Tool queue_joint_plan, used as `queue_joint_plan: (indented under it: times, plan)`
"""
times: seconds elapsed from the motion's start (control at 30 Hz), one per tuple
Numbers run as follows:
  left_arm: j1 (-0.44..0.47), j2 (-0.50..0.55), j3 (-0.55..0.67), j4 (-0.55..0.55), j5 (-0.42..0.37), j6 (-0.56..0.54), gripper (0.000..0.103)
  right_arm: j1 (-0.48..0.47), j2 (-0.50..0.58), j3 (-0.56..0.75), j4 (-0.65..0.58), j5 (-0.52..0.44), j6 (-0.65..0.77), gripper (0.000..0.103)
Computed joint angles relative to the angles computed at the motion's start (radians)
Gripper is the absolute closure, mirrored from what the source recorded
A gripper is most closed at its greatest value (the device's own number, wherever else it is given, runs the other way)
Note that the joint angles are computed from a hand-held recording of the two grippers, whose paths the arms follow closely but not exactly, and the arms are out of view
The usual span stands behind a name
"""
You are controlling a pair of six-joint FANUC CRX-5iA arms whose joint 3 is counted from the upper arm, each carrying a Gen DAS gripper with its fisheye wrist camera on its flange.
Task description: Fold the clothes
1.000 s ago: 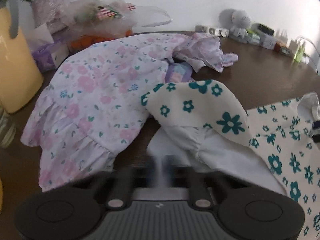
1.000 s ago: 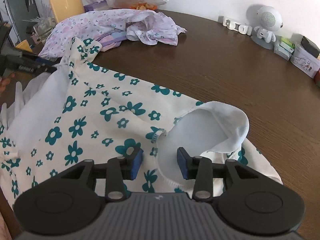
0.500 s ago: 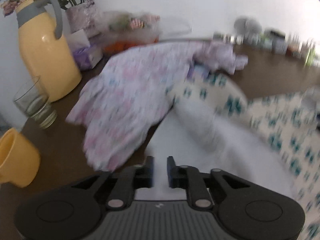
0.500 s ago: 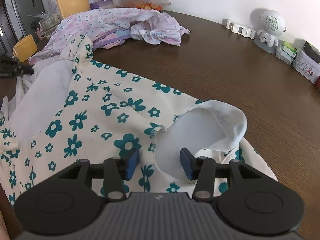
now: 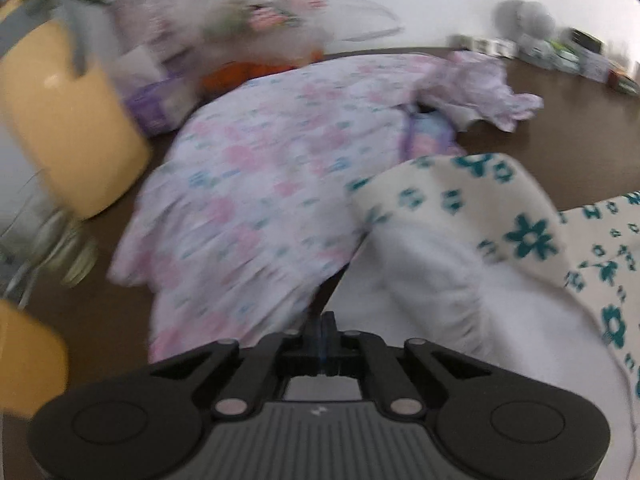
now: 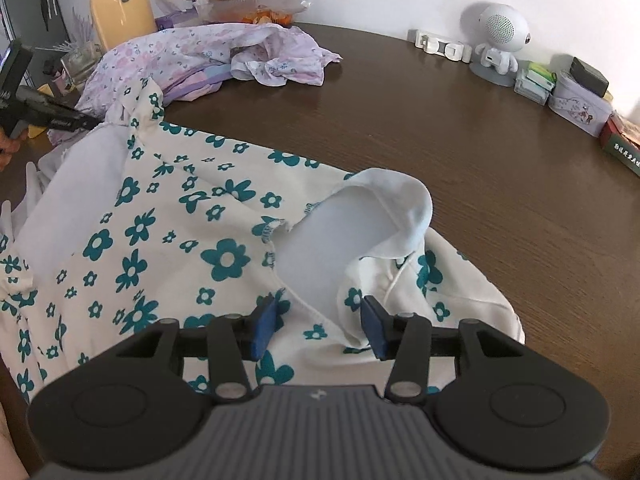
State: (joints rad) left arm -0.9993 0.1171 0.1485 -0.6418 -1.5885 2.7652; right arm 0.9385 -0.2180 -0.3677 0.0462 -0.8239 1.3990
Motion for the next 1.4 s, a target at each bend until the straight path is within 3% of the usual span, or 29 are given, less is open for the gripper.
queue_joint_plan:
  times: [0.2, 0.3, 0.4, 0.43, 0.47, 0.5, 0.53, 0.6, 0.67, 0.73, 0.9, 1.13, 1.23, 1.33, 1.4]
  plan:
    - [-0.07, -0.016, -0.025, 0.004, -0.141, 0.152, 0.103, 0.0, 0.004, -0.007, 0.0, 0.015, 0.005, 0.055]
    - [-0.105, -0.036, -0.029, -0.004, -0.162, 0.229, 0.102, 0.006, -0.003, -0.016, 0.012, 0.022, -0.012, 0.055]
    - [-0.171, -0.045, 0.002, -0.078, -0.169, 0.274, 0.087, 0.012, -0.029, -0.026, 0.025, 0.029, -0.031, 0.054]
    - [-0.19, -0.037, 0.024, -0.103, -0.174, 0.265, 0.074, 0.015, -0.04, -0.031, 0.033, 0.033, -0.04, 0.054]
    - [-0.202, -0.028, 0.045, -0.125, -0.174, 0.245, 0.049, 0.019, -0.051, -0.036, 0.045, 0.035, -0.052, 0.051]
    - [-0.209, -0.02, 0.065, -0.14, -0.171, 0.211, 0.036, 0.02, -0.061, -0.039, 0.056, 0.033, -0.062, 0.049]
    - [-0.214, -0.01, 0.088, -0.153, -0.165, 0.165, 0.015, 0.019, -0.069, -0.04, 0.07, 0.031, -0.071, 0.045]
    - [-0.223, 0.007, 0.131, -0.177, -0.151, 0.073, 0.011, 0.016, -0.077, -0.031, 0.106, 0.02, -0.087, 0.032]
    - [-0.209, 0.031, 0.181, -0.176, -0.131, -0.036, 0.006, 0.005, -0.074, -0.006, 0.133, 0.003, -0.082, 0.004]
    - [-0.192, 0.053, 0.226, -0.173, -0.106, -0.158, 0.0, -0.011, -0.056, 0.04, 0.155, -0.01, -0.061, 0.0]
    - [-0.144, 0.093, 0.298, -0.139, -0.024, -0.37, 0.0, -0.063, 0.074, 0.226, 0.087, -0.105, 0.099, 0.0]
    - [-0.011, 0.111, 0.279, 0.005, 0.111, -0.609, 0.001, -0.118, 0.243, 0.375, -0.021, -0.192, 0.284, 0.001]
    - [0.048, 0.106, 0.255, 0.051, 0.16, -0.652, 0.009, -0.11, 0.295, 0.402, 0.014, -0.223, 0.328, 0.001]
    - [0.121, 0.065, 0.181, 0.147, 0.265, -0.733, 0.017, -0.156, 0.356, 0.506, -0.105, -0.338, 0.413, 0.01]
    - [0.165, 0.065, 0.16, 0.217, 0.309, -0.827, 0.017, -0.166, 0.388, 0.552, -0.141, -0.395, 0.468, 0.013]
